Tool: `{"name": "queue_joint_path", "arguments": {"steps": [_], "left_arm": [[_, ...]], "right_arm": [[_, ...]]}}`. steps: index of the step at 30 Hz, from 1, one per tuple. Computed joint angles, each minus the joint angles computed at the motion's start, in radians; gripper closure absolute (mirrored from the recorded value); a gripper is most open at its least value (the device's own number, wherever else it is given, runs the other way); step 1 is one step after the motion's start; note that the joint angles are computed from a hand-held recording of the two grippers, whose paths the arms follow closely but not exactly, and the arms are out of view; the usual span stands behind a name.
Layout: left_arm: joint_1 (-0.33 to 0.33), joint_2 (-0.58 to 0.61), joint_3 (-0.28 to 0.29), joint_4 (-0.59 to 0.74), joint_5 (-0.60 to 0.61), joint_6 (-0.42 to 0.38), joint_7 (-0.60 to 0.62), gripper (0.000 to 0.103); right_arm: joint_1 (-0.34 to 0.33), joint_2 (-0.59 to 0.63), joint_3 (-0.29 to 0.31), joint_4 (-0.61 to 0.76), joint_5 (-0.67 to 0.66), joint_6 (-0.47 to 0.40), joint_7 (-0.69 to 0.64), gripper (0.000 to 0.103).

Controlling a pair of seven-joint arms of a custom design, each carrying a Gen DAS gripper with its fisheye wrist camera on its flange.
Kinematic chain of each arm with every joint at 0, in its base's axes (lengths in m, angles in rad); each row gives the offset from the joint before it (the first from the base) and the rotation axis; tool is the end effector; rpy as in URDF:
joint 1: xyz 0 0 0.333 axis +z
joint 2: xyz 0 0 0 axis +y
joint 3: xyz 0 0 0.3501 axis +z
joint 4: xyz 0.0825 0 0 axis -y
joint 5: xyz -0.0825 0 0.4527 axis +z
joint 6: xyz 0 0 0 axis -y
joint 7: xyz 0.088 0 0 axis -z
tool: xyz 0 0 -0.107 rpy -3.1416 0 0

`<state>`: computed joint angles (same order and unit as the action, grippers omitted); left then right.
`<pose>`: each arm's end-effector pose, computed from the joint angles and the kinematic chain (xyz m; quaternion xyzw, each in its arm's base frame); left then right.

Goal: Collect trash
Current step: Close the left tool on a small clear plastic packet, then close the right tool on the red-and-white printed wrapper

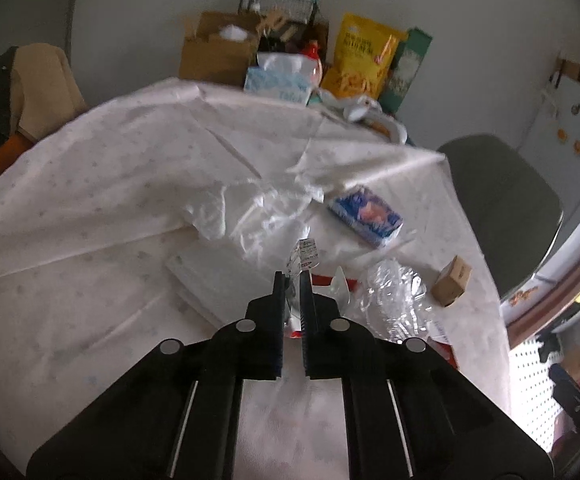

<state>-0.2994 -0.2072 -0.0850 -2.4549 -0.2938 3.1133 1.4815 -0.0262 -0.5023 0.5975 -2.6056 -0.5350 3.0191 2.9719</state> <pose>0.5182 -0.1846 0.4682 -0.6382 0.6455 -0.3844 0.1683 0.3824 0.3023 0.4646 -0.5473 0.7118 -0.1908 0.3968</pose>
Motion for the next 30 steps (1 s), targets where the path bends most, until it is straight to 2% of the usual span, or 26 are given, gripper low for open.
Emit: {"name": "queue_joint_path", "arguments": {"steps": [3,7,15,17,20,26,27,29,30], "left_arm": [[-0.025,-0.035,0.027,-0.027,-0.026,0.014,0.015,0.096],[-0.026,-0.083,0.038,-0.068,-0.020,0.026,-0.001,0.096],[-0.028,-0.152,0.073,-0.138,0.000,0.032,-0.057,0.095],[-0.010,-0.165,0.064,-0.151,0.015,0.032,-0.074,0.095],[0.008,-0.186,0.058,-0.168,0.032,0.029,-0.097,0.095],[0.025,-0.219,0.048,-0.190,0.067,0.033,-0.131,0.095],[0.020,-0.222,0.053,-0.194,0.070,0.034,-0.133,0.095],[0.007,-0.224,0.064,-0.197,0.074,0.034,-0.137,0.095],[0.001,-0.225,0.068,-0.199,0.075,0.034,-0.138,0.095]], "right_arm": [[0.001,0.041,-0.001,0.035,-0.014,0.005,-0.022,0.007],[0.013,0.134,-0.007,0.115,-0.052,-0.003,-0.056,0.007],[0.167,0.375,-0.108,0.318,-0.088,-0.095,-0.168,0.008],[0.193,0.419,-0.124,0.363,-0.112,-0.123,-0.182,0.008],[0.230,0.476,-0.148,0.428,-0.156,-0.190,-0.186,0.008],[0.309,0.537,-0.212,0.497,-0.200,-0.259,-0.208,0.008],[0.322,0.542,-0.223,0.502,-0.205,-0.266,-0.214,0.009],[0.345,0.547,-0.243,0.505,-0.162,-0.272,-0.265,0.029],[0.352,0.546,-0.252,0.496,-0.110,-0.251,-0.311,0.033]]}}
